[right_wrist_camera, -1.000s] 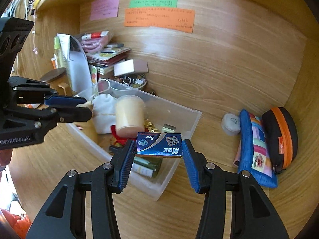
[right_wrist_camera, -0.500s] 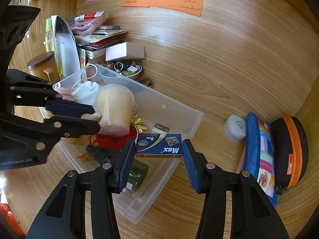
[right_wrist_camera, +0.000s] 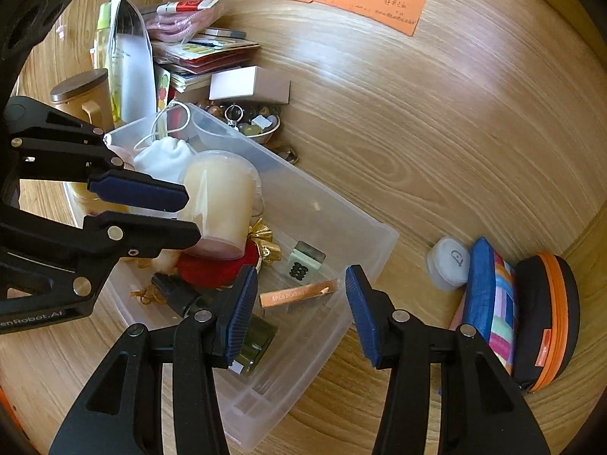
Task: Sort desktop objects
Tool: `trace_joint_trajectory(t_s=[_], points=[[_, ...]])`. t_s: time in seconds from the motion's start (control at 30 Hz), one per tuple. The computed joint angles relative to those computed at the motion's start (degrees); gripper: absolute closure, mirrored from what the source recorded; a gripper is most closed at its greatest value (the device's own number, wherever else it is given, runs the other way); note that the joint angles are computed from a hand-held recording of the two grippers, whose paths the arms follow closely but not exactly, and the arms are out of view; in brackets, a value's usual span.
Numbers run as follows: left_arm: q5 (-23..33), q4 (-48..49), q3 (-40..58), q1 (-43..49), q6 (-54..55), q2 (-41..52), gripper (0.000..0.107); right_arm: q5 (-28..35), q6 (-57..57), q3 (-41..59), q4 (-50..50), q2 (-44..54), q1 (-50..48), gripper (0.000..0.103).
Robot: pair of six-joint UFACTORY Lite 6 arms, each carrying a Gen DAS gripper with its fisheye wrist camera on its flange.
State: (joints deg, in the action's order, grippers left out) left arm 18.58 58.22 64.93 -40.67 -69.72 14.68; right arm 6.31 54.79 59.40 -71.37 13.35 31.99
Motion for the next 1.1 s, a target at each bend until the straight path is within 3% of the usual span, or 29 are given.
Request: trace_joint_trajectory(t_s=[0.1, 0.17, 0.3, 0.43, 0.53, 0.63, 0.67, 0.83, 1.03, 1.1], points=[[0.22, 1.3, -0.11, -0.1, -1.66, 0.05, 0.076, 0.26, 4.74, -0.71, -4.79, -0.7, 0.05, 0.056], [0.39, 2.0, -0.26, -0.2, -2.4, -0.02, 0.075, 0.74, 11.0, -1.71, -10.9, -1.97, 0.05, 0.052], [0.66, 3.22, -0.97, -0.56, -3.92, -0.97, 0.071, 0.09, 12.85, -3.0, -12.01, -4.66, -0.74, 0.05], [2.53, 10.62, -3.15, -1.89, -11.7, -3.3, 0.049, 0.89, 20.27, -5.29, -18.27, -8.43, -0.84, 0.041], [4.93, 14.49, -5.03, -3.13, -15.8, -5.43, 0.043, 0.97, 22.64, -7.0, -19.63, -11.33, -0.83, 0.041], [6.66, 17.16, -7.11, -3.68, -19.11, -7.61, 0.034, 1.67, 25.11, -9.04, -20.54, -14.64, -0.31, 0.032], [7.78, 18.3, -8.25, -4.16, -20.66, -8.78, 0.033, 2.15, 28.46, -10.32, -23.07, -16.45, 0.08, 0.026], [12.89, 20.76, -12.52, -6.69, -25.67, -13.76, 0.015, 3.67, 32.19, -14.38, -24.02, -22.42, 2.13, 0.022], [22.16, 21.51, -17.88, -12.11, -31.33, -20.51, 0.008, 6.71, 39.27, -19.2, -25.34, -28.77, 6.46, 0.011], [26.21, 21.16, -19.47, -14.63, -33.05, -22.53, 0.007, 7.91, 42.66, -20.68, -26.18, -30.42, 8.04, 0.002]])
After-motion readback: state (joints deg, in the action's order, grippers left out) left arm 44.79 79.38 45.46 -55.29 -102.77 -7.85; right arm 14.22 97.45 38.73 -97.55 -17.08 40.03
